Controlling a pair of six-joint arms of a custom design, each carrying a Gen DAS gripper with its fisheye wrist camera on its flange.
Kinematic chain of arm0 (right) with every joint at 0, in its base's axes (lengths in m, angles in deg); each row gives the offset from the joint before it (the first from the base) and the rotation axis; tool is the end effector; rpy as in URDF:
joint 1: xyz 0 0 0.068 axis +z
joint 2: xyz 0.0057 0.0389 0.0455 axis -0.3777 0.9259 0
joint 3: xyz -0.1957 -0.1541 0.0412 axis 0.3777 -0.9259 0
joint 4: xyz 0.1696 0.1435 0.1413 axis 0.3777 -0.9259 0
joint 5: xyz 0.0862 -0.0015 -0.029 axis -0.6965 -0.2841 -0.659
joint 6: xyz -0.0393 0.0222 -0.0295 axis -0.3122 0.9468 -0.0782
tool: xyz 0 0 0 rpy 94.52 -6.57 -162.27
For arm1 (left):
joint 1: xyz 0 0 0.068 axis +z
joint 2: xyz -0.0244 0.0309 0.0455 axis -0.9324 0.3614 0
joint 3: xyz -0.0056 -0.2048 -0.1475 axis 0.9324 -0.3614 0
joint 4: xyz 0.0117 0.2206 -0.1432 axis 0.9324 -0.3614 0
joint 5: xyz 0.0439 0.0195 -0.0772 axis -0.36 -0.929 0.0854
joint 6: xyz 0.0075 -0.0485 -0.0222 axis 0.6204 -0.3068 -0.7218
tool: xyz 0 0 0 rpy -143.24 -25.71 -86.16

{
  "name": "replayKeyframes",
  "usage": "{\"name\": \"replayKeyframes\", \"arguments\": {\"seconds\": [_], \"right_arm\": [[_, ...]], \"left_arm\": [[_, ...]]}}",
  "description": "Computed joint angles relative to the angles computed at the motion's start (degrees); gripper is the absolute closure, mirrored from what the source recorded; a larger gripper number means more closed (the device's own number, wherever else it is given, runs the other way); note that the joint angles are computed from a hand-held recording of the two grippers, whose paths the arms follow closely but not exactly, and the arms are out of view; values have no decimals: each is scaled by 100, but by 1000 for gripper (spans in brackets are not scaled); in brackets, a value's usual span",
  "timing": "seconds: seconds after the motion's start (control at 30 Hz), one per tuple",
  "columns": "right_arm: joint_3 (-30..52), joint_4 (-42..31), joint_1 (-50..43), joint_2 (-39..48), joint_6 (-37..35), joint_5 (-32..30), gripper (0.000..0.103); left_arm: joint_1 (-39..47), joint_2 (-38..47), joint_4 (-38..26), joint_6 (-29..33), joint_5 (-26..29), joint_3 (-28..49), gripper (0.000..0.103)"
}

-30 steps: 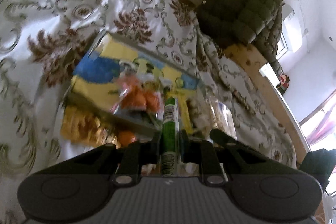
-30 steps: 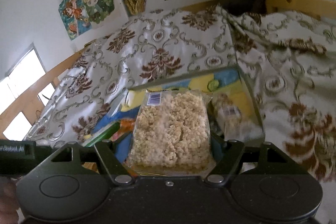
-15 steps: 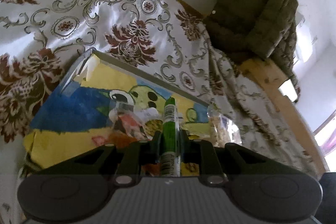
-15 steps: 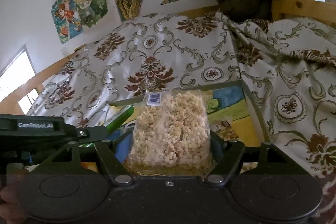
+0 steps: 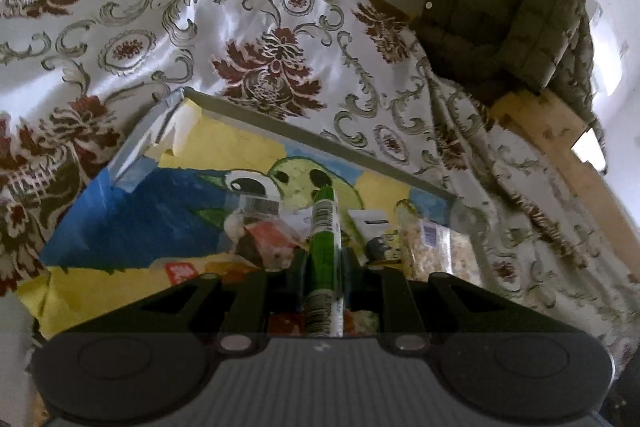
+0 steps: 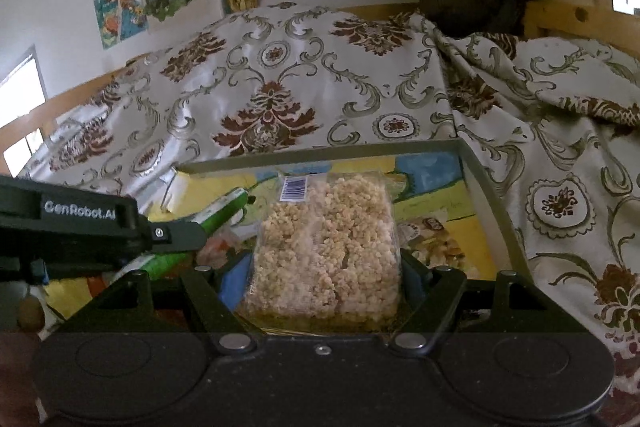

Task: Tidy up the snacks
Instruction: 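Lower both tools into the tray and open them to release the snacks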

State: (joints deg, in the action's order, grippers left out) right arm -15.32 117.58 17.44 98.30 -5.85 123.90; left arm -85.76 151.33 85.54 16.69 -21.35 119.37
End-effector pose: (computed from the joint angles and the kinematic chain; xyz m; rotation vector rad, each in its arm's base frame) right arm 0.1779 0.1176 0.0229 0.3656 2.1110 -0.0043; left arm 0.2842 -0.1006 0.0323 0.2452 2.3227 -0.7294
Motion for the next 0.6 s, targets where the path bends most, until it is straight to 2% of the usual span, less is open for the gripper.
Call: {"name": "replayKeyframes", "arguments": {"seconds": [0.1, 0.27, 0.37, 0.57, 0.6], "right_arm": [[81, -115, 67, 67, -54, 105, 27], [124, -376, 151, -7, 17, 229, 27], [81, -621, 291, -217, 133, 451, 27], [-186, -1443, 687, -1356, 156, 1088, 17], [-235, -1652, 748, -1613, 213, 1180, 14]], "left_arm": [[-126, -32, -76, 70, -375, 14, 83], [-175, -90, -126, 106, -429, -34, 82], [-216, -323, -70, 127, -522, -229, 75], [-291, -1231, -126, 301, -685, -794, 50], [-295, -1500, -164, 302, -718, -946, 43]]}}
